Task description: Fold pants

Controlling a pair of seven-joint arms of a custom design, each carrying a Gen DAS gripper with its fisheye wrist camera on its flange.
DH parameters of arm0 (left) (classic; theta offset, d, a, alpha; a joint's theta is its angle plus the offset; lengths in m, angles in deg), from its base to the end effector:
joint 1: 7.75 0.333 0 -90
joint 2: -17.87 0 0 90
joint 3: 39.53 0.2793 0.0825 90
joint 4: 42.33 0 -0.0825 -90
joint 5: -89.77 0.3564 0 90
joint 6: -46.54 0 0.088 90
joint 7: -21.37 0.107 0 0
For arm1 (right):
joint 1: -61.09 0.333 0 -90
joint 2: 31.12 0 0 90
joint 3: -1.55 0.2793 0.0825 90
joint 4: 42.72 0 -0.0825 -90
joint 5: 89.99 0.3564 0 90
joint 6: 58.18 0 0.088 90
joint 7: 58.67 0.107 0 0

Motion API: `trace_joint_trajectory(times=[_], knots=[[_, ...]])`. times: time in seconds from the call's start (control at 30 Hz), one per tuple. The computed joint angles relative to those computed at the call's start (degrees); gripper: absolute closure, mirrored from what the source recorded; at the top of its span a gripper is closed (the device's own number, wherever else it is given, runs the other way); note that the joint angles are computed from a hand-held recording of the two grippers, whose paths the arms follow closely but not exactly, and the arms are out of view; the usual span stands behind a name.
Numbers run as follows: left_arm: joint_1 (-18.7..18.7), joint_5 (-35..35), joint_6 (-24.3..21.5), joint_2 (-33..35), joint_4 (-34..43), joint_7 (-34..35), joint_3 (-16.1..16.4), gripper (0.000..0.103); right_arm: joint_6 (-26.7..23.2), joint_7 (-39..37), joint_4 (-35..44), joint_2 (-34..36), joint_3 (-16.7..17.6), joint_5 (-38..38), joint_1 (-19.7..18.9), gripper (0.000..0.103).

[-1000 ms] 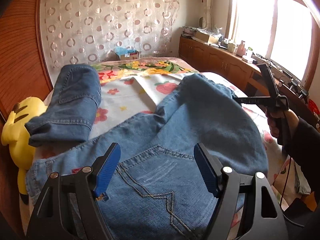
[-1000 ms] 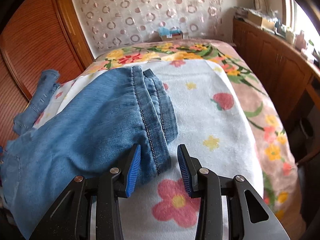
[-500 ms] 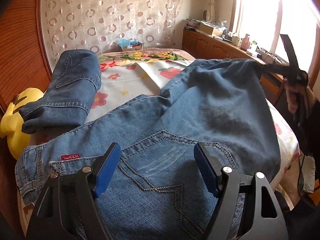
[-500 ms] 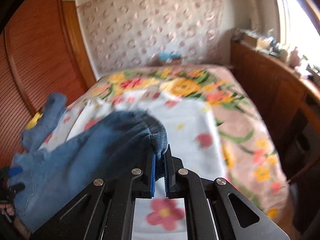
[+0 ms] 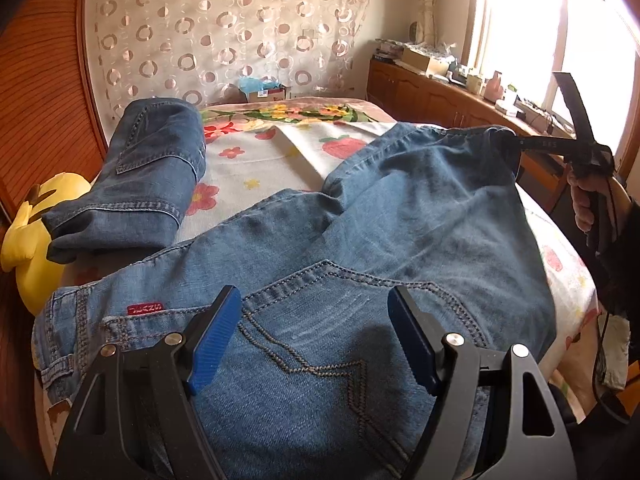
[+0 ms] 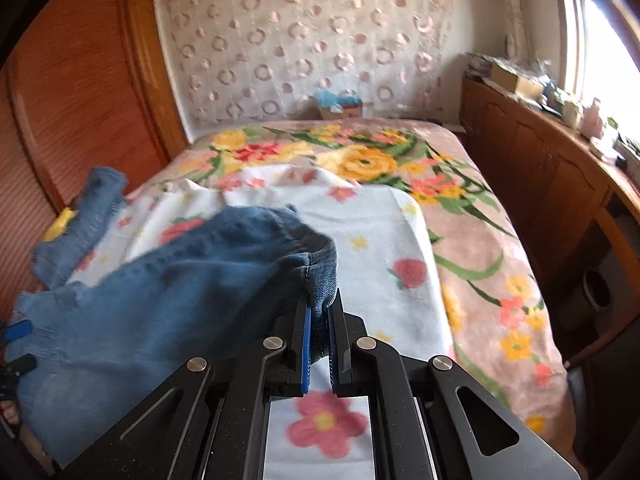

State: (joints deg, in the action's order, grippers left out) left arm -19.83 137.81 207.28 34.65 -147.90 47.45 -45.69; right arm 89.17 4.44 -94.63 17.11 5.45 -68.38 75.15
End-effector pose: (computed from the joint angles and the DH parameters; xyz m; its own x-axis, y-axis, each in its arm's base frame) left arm 0.5906 -0.2264 0.4151 0.0754 -0.9944 0.0735 -0.6936 -0.1052 -0.7127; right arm 0.7381 0.2075 0.4672 0.5118 -0.8565 -0.0667 -0.5687 -0.2796 -0.7735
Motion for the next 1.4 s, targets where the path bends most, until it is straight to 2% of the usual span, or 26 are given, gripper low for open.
trace_joint_trajectory(times=[0.1, 0.2, 0.3, 0.43, 0.53, 0.63, 0.73, 0.8, 0.97, 1.17, 1.33, 1.4], knots=[[-0.5, 1.6, 0.3, -1.4, -0.9, -2.3, 0.5, 0.026, 3.5, -6.0, -7.6, -5.4, 3.6, 3.6, -1.2, 0.096], [-0.8, 4.6, 0.3, -3.5, -2.1, -4.8, 0.8, 0.026, 7.0, -16.3, -17.3, -11.7, 8.4, 11.0, -4.4, 0.096], [-0.7, 8.3, 0.1, -6.2, -3.7, -8.0, 0.8, 0.026, 7.3, -25.7, -22.8, -16.1, 11.6, 17.7, -6.0, 0.096], [0.2, 12.5, -1.1, -10.3, -6.3, -11.8, 0.0, 0.026, 3.9, -36.2, -26.7, -20.2, 14.4, 25.4, -7.3, 0.096], [1.4, 15.5, -1.5, -13.4, -8.8, -14.8, -0.9, 0.026, 0.1, -41.7, -27.9, -22.1, 15.1, 29.8, -7.4, 0.096], [2.8, 18.2, -1.8, -16.4, -11.2, -17.4, -1.8, 0.026, -6.0, -44.4, -28.4, -23.3, 14.7, 32.0, -6.9, 0.096], [4.1, 19.4, -2.2, -18.4, -13.1, -18.7, -2.7, 0.026, -9.5, -42.7, -26.0, -21.3, 11.8, 29.3, -4.1, 0.095], [4.8, 19.4, -2.3, -18.9, -13.7, -19.1, -3.1, 0.026, -10.4, -41.8, -24.8, -20.1, 9.3, 26.8, -2.1, 0.084], [5.8, 20.1, -1.6, -18.7, -14.0, -20.1, -3.6, 0.026, -10.3, -41.5, -22.9, -17.7, 6.8, 24.7, -1.4, 0.066], [5.4, 18.6, 0.1, -15.3, -11.5, -18.3, -3.6, 0.026, -8.9, -42.3, -23.1, -16.6, 6.3, 24.6, -2.7, 0.064], [4.4, 14.3, 1.8, -10.9, -8.1, -12.3, -3.0, 0.026, -3.9, -39.2, -22.4, -13.9, 5.5, 22.1, -1.2, 0.064], [4.0, 11.8, 1.9, -8.8, -6.3, -9.2, -2.8, 0.029, -3.0, -37.1, -21.3, -12.1, 5.2, 20.7, -0.9, 0.059]])
